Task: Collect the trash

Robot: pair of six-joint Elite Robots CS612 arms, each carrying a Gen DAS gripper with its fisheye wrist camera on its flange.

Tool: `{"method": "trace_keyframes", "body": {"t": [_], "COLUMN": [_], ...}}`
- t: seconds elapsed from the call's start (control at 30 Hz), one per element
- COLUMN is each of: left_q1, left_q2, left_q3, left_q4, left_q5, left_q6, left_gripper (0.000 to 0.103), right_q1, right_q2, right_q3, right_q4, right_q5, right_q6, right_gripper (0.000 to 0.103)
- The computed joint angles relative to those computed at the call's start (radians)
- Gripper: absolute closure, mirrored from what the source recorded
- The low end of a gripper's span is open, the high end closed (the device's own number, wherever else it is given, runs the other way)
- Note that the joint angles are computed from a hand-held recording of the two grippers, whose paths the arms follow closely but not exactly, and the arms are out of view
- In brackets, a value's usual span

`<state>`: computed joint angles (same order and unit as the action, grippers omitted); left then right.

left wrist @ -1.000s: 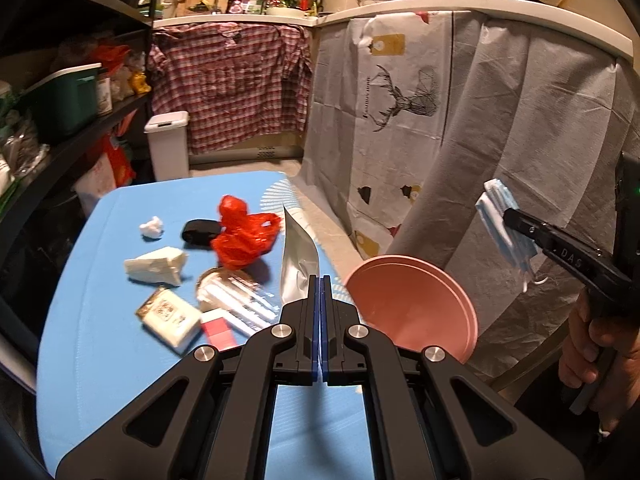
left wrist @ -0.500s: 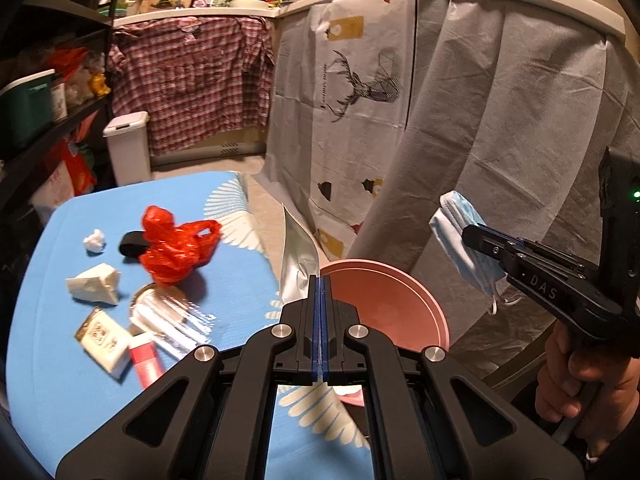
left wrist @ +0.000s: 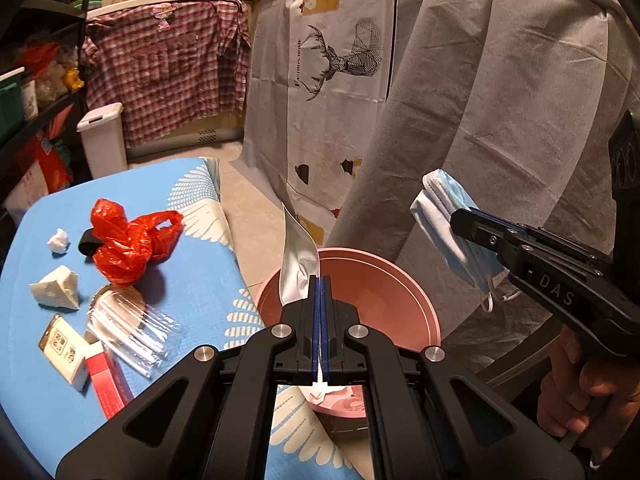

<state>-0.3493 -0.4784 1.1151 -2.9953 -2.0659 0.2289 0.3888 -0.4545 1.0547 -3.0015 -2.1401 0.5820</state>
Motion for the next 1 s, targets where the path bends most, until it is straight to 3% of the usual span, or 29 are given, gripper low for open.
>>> {"method": "trace_keyframes", "body": {"t": [0.27, 0.33, 0.37, 0.43, 0.47, 0.53, 0.73, 0.87, 1.0], "left_q1": [-0.006, -0.007, -0.007, -0.005, -0.003, 0.000, 0.004, 0.006, 0.014], "left_q2": [0.009, 0.010, 0.011, 0.015, 0.016, 0.018, 0.022, 0.019, 0.015], "left_q3": [-0.015, -0.020, -0.022, -0.029, -0.034, -0.036, -0.044, -0.034, -0.021], "left_q4": [0.031, 0.045, 0.045, 0.052, 0.056, 0.046, 0.042, 0.007, -0.033], "left_q5": [-0.006, -0.007, -0.003, -0.007, -0.013, -0.013, -0.012, -0.001, 0.007], "left_q6": [0.012, 0.020, 0.018, 0.011, 0.005, -0.008, -0.029, -0.029, -0.035], "left_gripper": [0.103, 0.102, 0.102, 0.096, 0.087, 0.078, 0.076, 0.064, 0.061], "right_q1": [-0.005, -0.007, -0.008, -0.009, -0.008, -0.009, -0.008, -0.007, -0.001], "right_q2": [0.004, 0.005, 0.006, 0.006, 0.007, 0.007, 0.006, 0.006, 0.013], "right_q3": [-0.007, -0.010, -0.013, -0.015, -0.015, -0.014, -0.013, -0.011, -0.019], "right_q4": [0.013, 0.030, 0.048, 0.065, 0.064, 0.062, 0.066, 0.059, 0.031], "right_q5": [0.005, 0.007, 0.008, 0.004, 0.003, 0.002, -0.003, -0.008, -0.026], "right_q6": [0.007, 0.016, 0.027, 0.037, 0.038, 0.038, 0.034, 0.032, 0.004], "right_gripper": [0.091, 0.078, 0.067, 0.059, 0.059, 0.058, 0.056, 0.056, 0.056]}}
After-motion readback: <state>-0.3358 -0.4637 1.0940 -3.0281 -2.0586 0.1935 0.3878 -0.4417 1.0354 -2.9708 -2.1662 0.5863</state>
